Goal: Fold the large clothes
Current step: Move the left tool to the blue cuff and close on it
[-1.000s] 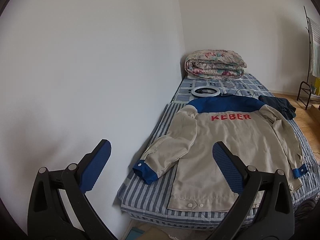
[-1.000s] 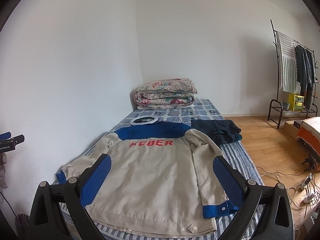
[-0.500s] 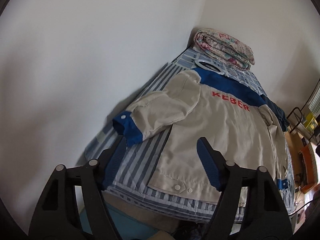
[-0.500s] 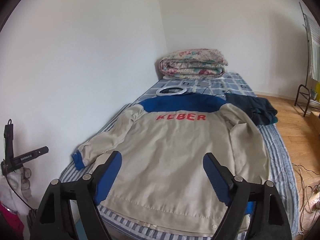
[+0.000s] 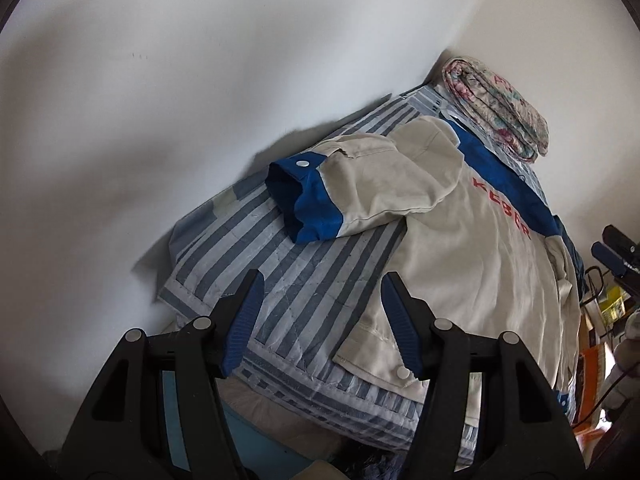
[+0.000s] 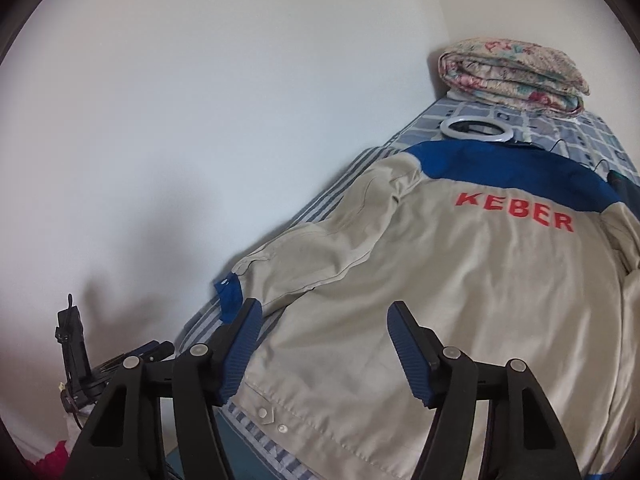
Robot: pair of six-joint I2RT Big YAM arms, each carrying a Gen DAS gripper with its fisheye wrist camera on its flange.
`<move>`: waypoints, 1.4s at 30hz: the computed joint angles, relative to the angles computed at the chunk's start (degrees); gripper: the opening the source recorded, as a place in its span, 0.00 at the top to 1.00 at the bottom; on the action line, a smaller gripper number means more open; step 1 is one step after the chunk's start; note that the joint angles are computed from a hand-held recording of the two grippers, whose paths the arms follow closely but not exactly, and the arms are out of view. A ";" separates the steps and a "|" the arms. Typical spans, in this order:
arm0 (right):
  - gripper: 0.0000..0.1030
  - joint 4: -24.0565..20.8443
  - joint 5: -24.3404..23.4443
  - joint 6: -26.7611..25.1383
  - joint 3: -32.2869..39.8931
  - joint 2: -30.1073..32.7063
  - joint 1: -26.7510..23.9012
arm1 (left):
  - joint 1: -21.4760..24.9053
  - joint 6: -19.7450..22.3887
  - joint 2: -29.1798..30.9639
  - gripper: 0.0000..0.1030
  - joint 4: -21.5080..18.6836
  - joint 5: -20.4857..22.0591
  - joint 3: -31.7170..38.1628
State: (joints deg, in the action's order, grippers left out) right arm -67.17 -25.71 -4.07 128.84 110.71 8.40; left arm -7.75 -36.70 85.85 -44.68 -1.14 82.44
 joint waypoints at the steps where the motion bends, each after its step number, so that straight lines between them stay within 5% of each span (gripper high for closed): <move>1: 0.36 -1.40 0.23 0.29 1.95 1.56 0.48 | 0.43 -1.43 0.91 0.35 0.88 1.12 0.01; 3: 0.37 -2.39 -0.08 0.64 3.03 3.07 1.04 | 1.13 -4.61 2.74 0.26 2.98 2.99 -0.14; 13: 0.37 -1.42 -0.86 -1.17 -1.95 0.98 0.76 | 3.51 -15.34 12.31 0.26 10.11 5.21 2.53; 17: 0.37 -0.51 -1.21 -1.16 -3.89 -0.15 -0.04 | 3.36 -15.40 14.41 0.25 11.13 2.63 3.99; 23: 0.37 0.52 -0.51 -1.95 -5.62 -0.99 -0.24 | 2.24 -12.44 18.33 0.26 6.33 -2.83 10.30; 24: 0.37 0.68 -0.42 -2.05 -5.95 -1.15 -0.24 | 2.13 -12.01 18.73 0.29 6.05 -3.58 10.99; 25: 0.37 0.82 -0.36 -2.21 -6.34 -1.36 -0.25 | 2.03 -11.43 19.07 0.49 5.91 -4.05 11.46; 26: 0.37 0.86 -0.17 -2.46 -6.55 -1.47 -0.26 | 2.07 -10.50 19.65 0.77 5.46 -3.75 12.29; 28: 0.37 1.04 0.67 -3.09 -7.06 -1.73 -0.21 | 1.92 -8.72 20.54 0.94 4.15 -5.22 13.91; 34: 0.45 -0.19 2.55 -3.12 -5.93 -0.43 -0.79 | -0.81 2.81 18.15 0.98 6.02 -13.38 14.88; 42: 0.52 -4.31 2.23 -0.42 1.81 5.39 -2.62 | -8.18 27.26 9.36 1.00 18.59 -19.52 9.22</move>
State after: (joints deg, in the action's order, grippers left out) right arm -71.48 -23.47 -4.48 130.65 116.10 5.78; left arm -15.93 -9.44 95.21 -26.09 -20.66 91.67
